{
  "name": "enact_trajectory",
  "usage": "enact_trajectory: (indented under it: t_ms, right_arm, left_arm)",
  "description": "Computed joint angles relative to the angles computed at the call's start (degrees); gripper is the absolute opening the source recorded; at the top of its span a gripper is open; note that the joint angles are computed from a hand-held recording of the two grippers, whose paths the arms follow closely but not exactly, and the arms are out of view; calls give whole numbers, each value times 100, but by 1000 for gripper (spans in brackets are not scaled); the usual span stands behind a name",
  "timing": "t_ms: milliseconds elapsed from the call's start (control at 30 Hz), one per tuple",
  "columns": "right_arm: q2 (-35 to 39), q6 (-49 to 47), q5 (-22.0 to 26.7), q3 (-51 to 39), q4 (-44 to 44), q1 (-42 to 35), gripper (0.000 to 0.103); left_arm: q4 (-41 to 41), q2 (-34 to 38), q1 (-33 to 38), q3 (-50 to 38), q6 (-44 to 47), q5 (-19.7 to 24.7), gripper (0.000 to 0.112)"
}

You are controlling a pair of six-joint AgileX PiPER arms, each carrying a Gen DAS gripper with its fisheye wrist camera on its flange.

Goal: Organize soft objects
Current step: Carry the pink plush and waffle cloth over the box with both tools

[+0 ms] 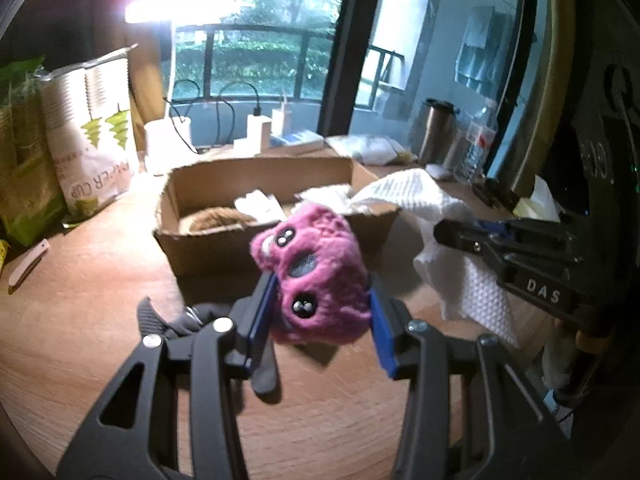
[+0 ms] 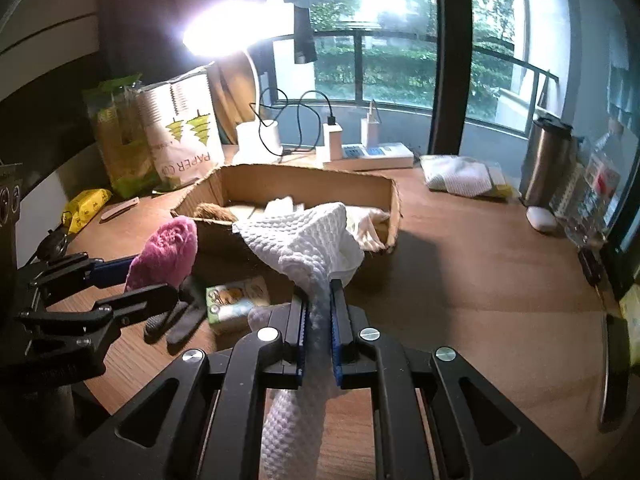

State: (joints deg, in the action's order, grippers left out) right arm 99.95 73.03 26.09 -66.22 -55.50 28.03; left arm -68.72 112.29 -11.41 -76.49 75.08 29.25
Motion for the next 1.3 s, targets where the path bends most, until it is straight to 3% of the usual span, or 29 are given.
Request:
enact_trajectory:
  t_ms: [433,900,1300]
  right_arm:
    - [429,-1384,74,-1067,882,-59,11]
    - [1111,-2878,188,-2339,1861,-177,11]
    - [1841,-4117,342,-3488,2922,-406,11]
  left_arm:
    - [-84,252,394,-673,-153,326,45]
    - [48,611,545,-1374,-501,248,45]
    - [975,1338,536,-2693,-1531,359,45]
